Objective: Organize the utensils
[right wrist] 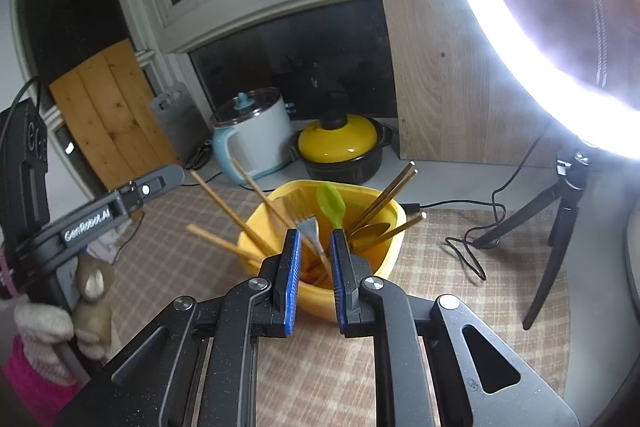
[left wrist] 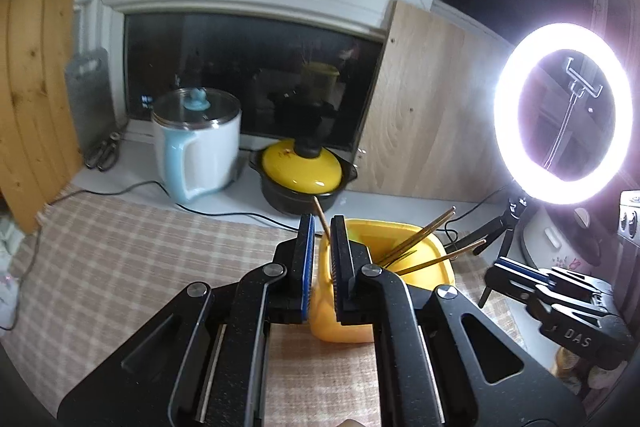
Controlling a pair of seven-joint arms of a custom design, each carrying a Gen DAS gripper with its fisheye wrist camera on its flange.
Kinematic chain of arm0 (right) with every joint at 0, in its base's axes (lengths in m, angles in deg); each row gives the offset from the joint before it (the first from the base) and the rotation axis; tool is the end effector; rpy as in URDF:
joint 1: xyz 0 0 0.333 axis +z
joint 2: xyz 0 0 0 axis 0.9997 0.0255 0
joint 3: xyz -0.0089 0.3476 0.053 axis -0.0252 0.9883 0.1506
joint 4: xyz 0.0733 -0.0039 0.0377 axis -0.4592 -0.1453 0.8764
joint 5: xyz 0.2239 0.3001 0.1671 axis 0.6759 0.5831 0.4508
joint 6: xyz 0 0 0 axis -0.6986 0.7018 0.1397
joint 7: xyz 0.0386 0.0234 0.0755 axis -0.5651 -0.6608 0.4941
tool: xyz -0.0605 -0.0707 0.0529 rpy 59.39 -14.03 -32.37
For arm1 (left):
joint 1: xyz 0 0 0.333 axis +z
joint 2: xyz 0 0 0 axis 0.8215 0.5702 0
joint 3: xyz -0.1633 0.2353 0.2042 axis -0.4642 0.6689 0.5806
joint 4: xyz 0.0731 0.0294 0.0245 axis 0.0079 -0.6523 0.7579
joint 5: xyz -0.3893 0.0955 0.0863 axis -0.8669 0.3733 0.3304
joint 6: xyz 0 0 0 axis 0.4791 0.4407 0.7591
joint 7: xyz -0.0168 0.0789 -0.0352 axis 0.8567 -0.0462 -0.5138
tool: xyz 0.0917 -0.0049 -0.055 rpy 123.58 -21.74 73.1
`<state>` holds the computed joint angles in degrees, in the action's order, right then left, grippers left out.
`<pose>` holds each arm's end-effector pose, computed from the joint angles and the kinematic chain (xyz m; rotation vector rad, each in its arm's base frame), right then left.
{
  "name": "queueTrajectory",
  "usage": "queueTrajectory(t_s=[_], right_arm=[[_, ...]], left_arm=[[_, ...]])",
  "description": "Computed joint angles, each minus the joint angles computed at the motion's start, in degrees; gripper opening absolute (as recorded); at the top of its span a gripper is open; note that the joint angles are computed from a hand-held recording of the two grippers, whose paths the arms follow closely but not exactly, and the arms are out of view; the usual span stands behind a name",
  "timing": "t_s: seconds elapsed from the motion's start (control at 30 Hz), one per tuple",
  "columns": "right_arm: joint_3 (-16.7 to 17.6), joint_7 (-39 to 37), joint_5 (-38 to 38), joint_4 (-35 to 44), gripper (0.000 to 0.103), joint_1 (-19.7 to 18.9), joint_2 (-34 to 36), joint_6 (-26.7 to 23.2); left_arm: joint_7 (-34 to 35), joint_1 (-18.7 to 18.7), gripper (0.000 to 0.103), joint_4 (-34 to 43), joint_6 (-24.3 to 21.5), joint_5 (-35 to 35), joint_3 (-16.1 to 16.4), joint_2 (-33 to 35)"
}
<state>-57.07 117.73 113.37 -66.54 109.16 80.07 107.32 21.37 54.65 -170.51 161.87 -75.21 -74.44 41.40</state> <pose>0.5584 0.2301 0.5614 -1.9016 1.1916 -0.3547 0.5112 -0.0581 0.5503 -1.8020 1.4996 -1.0826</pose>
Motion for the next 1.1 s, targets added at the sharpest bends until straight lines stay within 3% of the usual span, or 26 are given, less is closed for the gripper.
queueTrajectory(t_s=[0.07, 0.13, 0.17, 0.27, 0.37, 0.43, 0.5, 0.57, 0.67, 0.9, 1.1], right_arm=[[0.0, -0.8, 0.8, -1.5, 0.013, 0.2, -1.7, 0.5], [-0.4, -1.4, 1.5, -2.5, 0.013, 0.7, -3.0, 0.5], [-0.7, -1.8, 1.9, -3.1, 0.013, 1.0, -3.7, 0.5], [-1.6, -2.3, 2.4, -4.7, 0.013, 1.8, -5.8, 0.4], [-2.3, -2.2, 2.0, -6.5, 0.013, 2.7, -7.7, 1.5], [-3.0, -2.1, 1.9, -7.6, 0.014, 3.3, -8.8, 2.1], [-3.5, -1.9, 1.6, -8.7, 0.025, 4.1, -10.0, 3.2], [-3.7, -1.2, 0.7, -10.2, 0.045, 4.6, -11.0, 5.3], [-3.9, 1.6, -2.5, -12.3, 0.065, 5.2, -12.3, 8.3], [-4.2, 9.6, -12.5, -15.7, 0.073, 5.1, -14.6, 10.5], [-5.4, 15.6, -18.3, -17.3, 0.075, 5.4, -15.5, 11.1]], left_arm=[[-0.7, 1.4, 0.008, -1.1, 0.1, 0.6, -1.1, -1.8], [-1.8, 3.4, 0.035, -2.5, 0.4, 1.3, -2.9, -3.9], [-2.2, 4.2, 0.040, -3.1, 0.7, 1.7, -3.6, -4.8], [-4.0, 8.6, 0.043, -4.7, 0.4, 3.6, -7.9, -7.9], [-4.1, 5.7, 0.047, -6.1, -1.4, 3.6, -5.9, -10.6], [-4.9, 5.8, 0.067, -7.2, -2.5, 3.9, -6.6, -12.6], [-5.9, 6.1, 0.074, -8.1, -2.8, 4.3, -7.5, -14.2], [-6.5, 5.5, 0.075, -9.0, -3.6, 4.7, -7.8, -15.7], [-7.4, 5.2, 0.078, -9.5, -5.5, 5.6, -8.7, -17.2], [-12.5, 8.8, 0.097, -10.8, -7.1, 9.4, -14.1, -20.5], [-15.6, 10.8, 0.098, -10.9, -8.2, 13.1, -16.8, -21.9]])
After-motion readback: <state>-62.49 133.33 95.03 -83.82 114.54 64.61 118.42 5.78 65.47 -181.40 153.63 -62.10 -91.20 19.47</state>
